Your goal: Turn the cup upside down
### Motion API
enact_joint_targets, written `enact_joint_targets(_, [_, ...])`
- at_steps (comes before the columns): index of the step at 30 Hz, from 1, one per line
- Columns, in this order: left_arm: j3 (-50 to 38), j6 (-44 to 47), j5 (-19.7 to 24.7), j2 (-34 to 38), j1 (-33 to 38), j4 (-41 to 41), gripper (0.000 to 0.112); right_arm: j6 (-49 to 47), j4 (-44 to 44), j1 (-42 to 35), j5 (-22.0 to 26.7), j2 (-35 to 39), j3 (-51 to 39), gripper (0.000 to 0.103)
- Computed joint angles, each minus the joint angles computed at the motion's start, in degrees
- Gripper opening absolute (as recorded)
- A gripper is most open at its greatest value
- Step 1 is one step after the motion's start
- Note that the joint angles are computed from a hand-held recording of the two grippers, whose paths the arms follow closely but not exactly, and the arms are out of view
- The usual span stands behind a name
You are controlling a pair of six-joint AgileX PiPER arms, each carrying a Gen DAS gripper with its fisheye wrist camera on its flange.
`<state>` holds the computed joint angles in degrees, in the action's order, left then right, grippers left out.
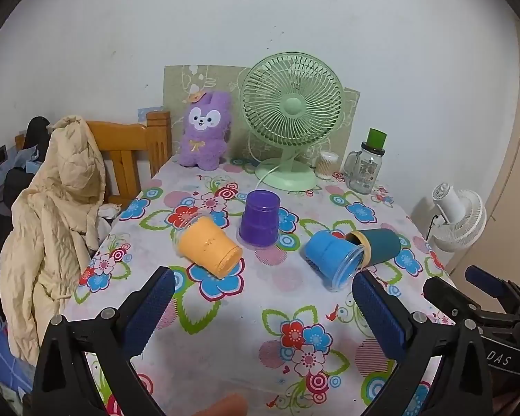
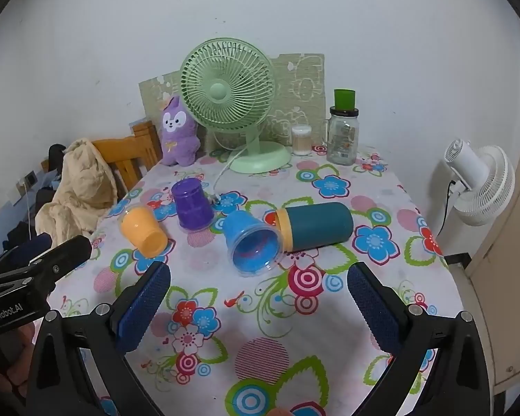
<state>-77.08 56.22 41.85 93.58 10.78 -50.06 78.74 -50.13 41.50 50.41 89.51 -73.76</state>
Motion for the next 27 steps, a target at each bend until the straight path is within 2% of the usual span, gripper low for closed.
enact_joint_targets(21, [1.68,-1.24,0.16,-1.85,0.33,0.36,0.103,0.15,-0.41,0.70,0.03,0.28,0.06,0.103])
enact_joint_targets(27, [0.56,-2.16,1.50,-1.40,1.08,0.81,0.103,-0.80,0.00,1.27,1.01,0.54,-0.99,0.103])
